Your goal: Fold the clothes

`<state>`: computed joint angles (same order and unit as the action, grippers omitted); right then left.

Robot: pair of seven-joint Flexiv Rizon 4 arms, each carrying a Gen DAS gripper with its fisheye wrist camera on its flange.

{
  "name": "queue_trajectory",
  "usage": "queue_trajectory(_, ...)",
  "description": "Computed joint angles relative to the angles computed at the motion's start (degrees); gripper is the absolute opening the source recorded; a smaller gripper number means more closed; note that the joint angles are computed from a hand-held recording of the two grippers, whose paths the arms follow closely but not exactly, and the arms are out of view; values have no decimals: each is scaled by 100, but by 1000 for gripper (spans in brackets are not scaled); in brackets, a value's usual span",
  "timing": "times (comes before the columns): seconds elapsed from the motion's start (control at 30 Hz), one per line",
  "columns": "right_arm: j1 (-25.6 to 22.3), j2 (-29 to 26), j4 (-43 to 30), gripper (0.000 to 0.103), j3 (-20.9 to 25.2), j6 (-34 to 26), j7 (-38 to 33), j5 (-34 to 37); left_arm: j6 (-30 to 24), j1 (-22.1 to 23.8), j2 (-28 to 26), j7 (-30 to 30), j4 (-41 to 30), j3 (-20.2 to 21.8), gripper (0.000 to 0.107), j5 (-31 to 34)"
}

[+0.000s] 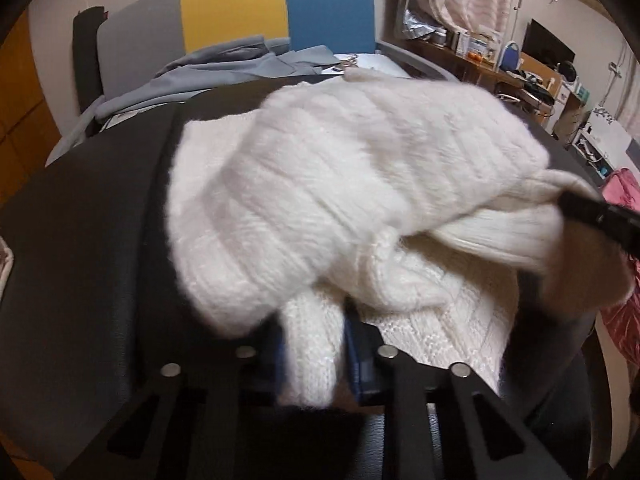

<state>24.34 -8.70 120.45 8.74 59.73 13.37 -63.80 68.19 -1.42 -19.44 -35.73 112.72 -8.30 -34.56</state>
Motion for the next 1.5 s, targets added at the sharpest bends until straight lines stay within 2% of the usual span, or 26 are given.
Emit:
queue_trajectory(0.13, -90, 334, 188, 12, 59, -530, -30, 228, -149, -13, -57, -388, -309, 238, 16, 366)
queue_trajectory(0.23, -228, 489, 262, 12, 66, -804, 140, 186, 91, 142, -161, -502, -382, 381, 15, 574)
queue_trajectory(0.3, -280, 544, 220, 12, 87, -1231, 177, 186, 115, 266, -205, -695, -452, 511, 15, 691)
queue_trajectory(0.43, -441, 568, 267, 12, 86, -1852, 201, 528, 218, 245, -419, -1247, -759, 874, 15, 1411)
queue_trajectory(0.5, -602, 493, 383, 12, 21, -1652, 197, 830, 234, 326, -473, -1385, -801, 860, 16, 1552)
queue_trajectory(0.6, -771, 294, 475, 14, -56, -1096, -35, 1320, 310, 614, -388, -1127, -586, 509, 21, 1281)
queue_trajectory(0.67, -700, 327, 407, 18, -28, -1273, -170, 1268, 333, 680, -255, -1030, -396, 442, 23, 1180)
queue_trajectory(0.73, -617, 391, 343, 39, 15, -1527, -205, 1187, 213, 677, -91, -1072, -272, 454, 24, 1139)
queue_trajectory(0.77, -553, 499, 340, 55, 54, -1745, 8, 1023, 307, 816, 82, -778, -42, 240, 24, 756)
queue_trajectory(0.8, -513, 606, 363, 61, 97, -1781, 257, 753, 406, 931, 262, -392, 197, 28, 24, 252)
queue_trajectory(0.83, -494, 684, 384, 65, 134, -1662, 473, 450, 575, 1138, 502, 320, 500, -370, 24, -626)
queue_trajectory(0.9, -485, 743, 365, 67, 178, -1273, 772, -95, 666, 1328, 924, 1852, 907, -945, 28, -2387)
queue_trajectory(0.93, -510, 645, 308, 67, 151, -800, 703, -238, 597, 1320, 1040, 2320, 988, -1045, 29, -2841)
queue_trajectory(0.97, -494, 478, 186, 67, 140, -464, 523, -250, 494, 1186, 1103, 2594, 1028, -959, 29, -2922)
queue_trajectory(1.0, -429, 247, -2, 67, 148, -288, 192, -85, 516, 1068, 1119, 2777, 1088, -906, 29, -2643)
queue_trajectory(1.07, -264, -202, -382, 67, 120, -4, -330, 233, 1167, 728, 817, 2557, 1019, -754, 29, -1960)
queue_trajectory(1.1, -171, -424, -579, 67, 97, 120, -592, 417, 1443, 510, 647, 2309, 953, -563, 29, -1474)
queue_trajectory(1.13, -109, -620, -735, 67, 57, 382, -755, 555, 1487, 279, 458, 1882, 799, -243, 29, -996)
queue_trajectory(1.2, -128, -951, -865, 67, -75, 1401, -758, 737, 1339, 100, 159, 1146, 504, 167, 29, -268)
queue_trajectory(1.23, -111, -1113, -962, 67, -117, 1661, -784, 907, 1351, 153, 83, 1108, 470, 114, 32, -272)
queue_trajectory(1.3, -13, -1413, -1257, 67, -151, 1576, -891, 1376, 1465, 297, -21, 1058, 494, -18, 32, -229)
queue_trajectory(1.33, 26, -1517, -1342, 66, -210, 1640, -895, 1524, 1540, 398, 18, 1072, 581, -150, 32, -269)
queue_trajectory(1.37, 68, -1572, -1348, 50, -328, 1828, -843, 1579, 1620, 502, 67, 1113, 682, -295, 32, -344)
queue_trajectory(1.4, 114, -1628, -1355, 10, -447, 2016, -796, 1643, 1570, 616, 95, 1189, 714, -411, 32, -402)
queue_trajectory(1.47, 261, -1675, -1335, 8, -760, 2396, -671, 1694, 1620, 859, 164, 1611, 846, -713, 32, -643)
queue_trajectory(1.5, 446, -1575, -1268, 8, -1071, 2576, -531, 1529, 1643, 955, 199, 1845, 907, -843, 32, -793)
